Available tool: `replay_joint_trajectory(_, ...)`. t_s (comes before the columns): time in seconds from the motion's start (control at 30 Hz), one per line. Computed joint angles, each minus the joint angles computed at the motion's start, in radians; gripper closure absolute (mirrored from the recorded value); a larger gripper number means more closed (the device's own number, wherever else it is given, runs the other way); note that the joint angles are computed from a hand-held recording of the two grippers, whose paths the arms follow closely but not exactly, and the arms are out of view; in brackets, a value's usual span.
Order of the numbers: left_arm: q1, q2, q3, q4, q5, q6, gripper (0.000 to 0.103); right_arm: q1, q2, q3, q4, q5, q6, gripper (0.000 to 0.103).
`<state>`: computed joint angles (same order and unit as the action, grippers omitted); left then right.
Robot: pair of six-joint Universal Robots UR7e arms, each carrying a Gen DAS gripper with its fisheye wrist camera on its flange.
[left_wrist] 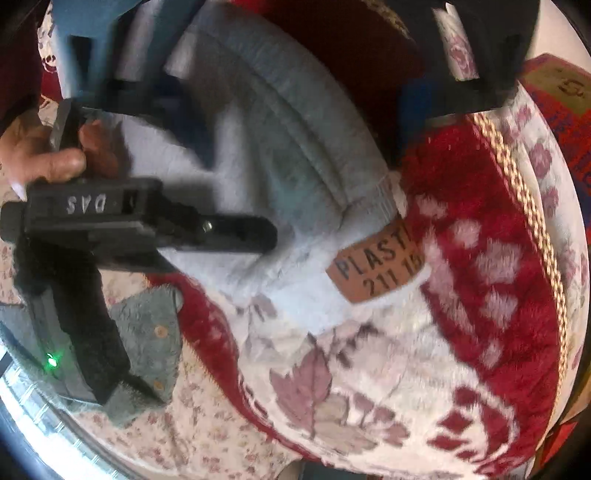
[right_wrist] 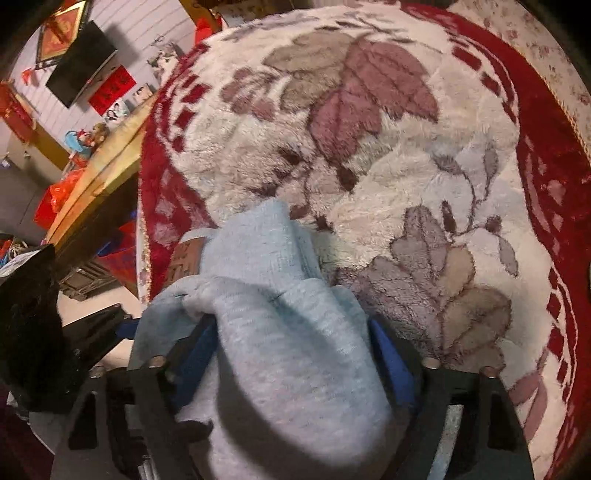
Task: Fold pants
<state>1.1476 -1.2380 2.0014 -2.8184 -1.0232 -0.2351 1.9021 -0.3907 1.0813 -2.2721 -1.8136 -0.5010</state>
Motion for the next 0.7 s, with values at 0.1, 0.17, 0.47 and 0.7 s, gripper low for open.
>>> replay_joint_trajectory(0.1, 0.023, 0.001, -0.014, -0.015, -0.085, 0.000, 0.064, 0.022, -0.019, 0.017, -0.009, -0.033, -0.036, 0.047)
replay_joint_trajectory(0.17, 0.023, -0.009, -0.010, -0.028, -0.108, -0.002, 0.068, 0.031, -0.027, 0.016, -0.004, -0.045, -0.048, 0.052)
replay_joint_trajectory(0.47, -0.114, -0.082, 0.068, -0.148, -0.027, 0.118, 0.071, 0.073, -0.150, 0.123, -0.092, -0.011, -0.146, 0.053)
replay_joint_trajectory(0.7, -0.244, -0.105, 0.116, -0.204, 0.046, 0.192, 0.071, 0.096, -0.306, 0.300, -0.235, -0.022, -0.238, 0.053)
